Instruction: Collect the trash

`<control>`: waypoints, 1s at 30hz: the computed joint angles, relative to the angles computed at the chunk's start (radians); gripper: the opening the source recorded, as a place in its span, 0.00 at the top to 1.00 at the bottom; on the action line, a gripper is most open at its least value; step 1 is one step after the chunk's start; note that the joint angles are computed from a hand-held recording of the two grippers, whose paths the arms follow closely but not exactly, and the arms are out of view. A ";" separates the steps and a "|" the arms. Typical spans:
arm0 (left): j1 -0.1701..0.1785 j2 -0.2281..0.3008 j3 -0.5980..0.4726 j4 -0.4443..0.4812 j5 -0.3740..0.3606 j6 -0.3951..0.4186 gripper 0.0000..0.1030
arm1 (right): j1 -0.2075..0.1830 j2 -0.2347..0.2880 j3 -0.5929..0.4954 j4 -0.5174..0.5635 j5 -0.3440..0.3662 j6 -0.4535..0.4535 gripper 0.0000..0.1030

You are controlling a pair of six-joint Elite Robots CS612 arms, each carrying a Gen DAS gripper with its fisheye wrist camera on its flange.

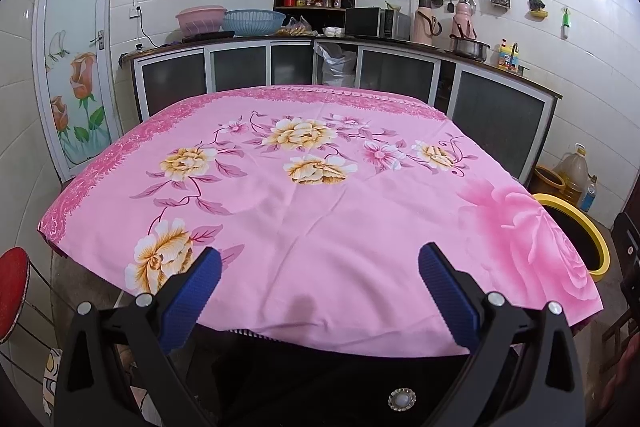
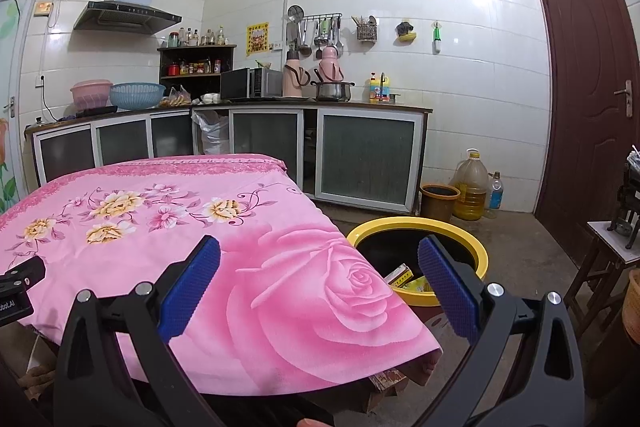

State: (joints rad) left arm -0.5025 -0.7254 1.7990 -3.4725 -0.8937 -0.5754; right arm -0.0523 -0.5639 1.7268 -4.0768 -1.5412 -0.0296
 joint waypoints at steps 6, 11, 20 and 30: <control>-0.001 0.001 0.001 0.001 -0.003 0.000 0.08 | -0.001 -0.001 -0.001 0.005 0.002 0.000 0.08; 0.001 0.003 -0.001 0.000 -0.010 0.005 0.08 | -0.001 0.000 -0.002 0.005 0.000 0.003 0.08; 0.000 0.005 -0.001 0.000 -0.009 0.004 0.08 | 0.000 0.001 -0.003 0.008 -0.002 -0.001 0.08; 0.000 0.004 0.001 -0.001 -0.009 0.004 0.08 | 0.000 0.002 -0.004 0.010 -0.001 0.000 0.08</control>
